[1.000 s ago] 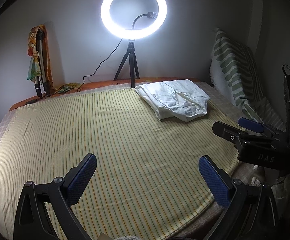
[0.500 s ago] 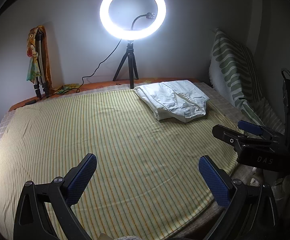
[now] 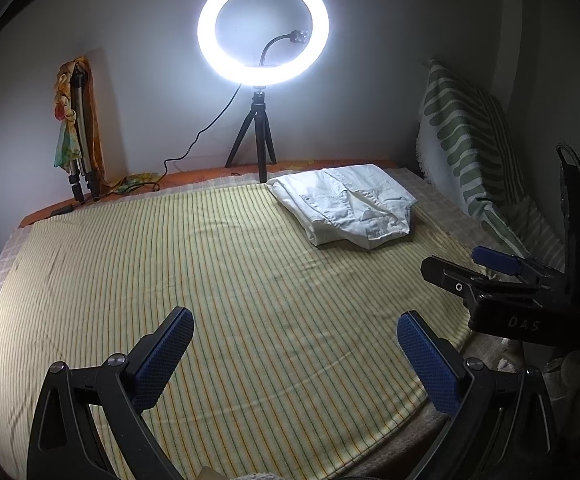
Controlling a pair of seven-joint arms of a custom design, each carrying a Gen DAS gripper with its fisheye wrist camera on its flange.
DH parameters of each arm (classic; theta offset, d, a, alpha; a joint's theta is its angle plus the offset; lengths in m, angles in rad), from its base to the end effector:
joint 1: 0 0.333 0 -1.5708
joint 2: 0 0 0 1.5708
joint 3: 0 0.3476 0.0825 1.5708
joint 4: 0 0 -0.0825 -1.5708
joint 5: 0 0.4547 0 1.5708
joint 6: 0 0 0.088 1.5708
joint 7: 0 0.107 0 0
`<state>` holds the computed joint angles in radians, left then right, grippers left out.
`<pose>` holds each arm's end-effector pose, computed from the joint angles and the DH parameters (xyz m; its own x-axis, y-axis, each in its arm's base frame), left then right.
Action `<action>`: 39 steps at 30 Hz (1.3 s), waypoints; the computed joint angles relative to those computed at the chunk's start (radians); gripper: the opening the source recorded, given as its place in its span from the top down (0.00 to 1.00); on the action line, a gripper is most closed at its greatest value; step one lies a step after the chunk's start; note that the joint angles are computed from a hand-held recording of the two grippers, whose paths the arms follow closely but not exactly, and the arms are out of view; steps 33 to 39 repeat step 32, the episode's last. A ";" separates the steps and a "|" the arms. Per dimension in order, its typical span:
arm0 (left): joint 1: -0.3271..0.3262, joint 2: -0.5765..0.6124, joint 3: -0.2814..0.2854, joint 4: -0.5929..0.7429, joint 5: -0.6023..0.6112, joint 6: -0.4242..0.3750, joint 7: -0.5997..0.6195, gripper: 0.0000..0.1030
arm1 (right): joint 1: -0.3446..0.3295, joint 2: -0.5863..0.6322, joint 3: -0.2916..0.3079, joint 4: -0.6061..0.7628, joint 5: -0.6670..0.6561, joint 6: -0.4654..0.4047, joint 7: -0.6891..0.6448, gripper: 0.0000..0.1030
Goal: Fold small clothes
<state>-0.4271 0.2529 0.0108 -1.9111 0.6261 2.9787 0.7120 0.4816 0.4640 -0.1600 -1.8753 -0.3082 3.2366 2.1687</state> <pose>0.6426 -0.3292 0.4427 -0.1847 -0.9762 0.1132 -0.6687 0.0404 -0.7424 0.6961 0.2777 0.3506 0.1743 -0.9694 -0.1727 -0.6466 0.0196 -0.7626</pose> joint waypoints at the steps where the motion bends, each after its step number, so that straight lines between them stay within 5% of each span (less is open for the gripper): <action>1: -0.003 -0.001 0.002 0.000 0.004 -0.001 -0.002 0.00 | -0.003 0.000 0.004 0.000 0.001 0.000 0.000 0.00; 29: -0.026 0.008 0.026 0.012 0.062 0.002 -0.041 0.00 | -0.087 0.006 0.092 -0.004 0.009 -0.006 -0.040 0.00; 39: 0.006 0.026 -0.014 0.026 0.008 -0.001 0.020 0.00 | -0.135 0.022 0.134 0.013 0.007 -0.017 -0.061 0.00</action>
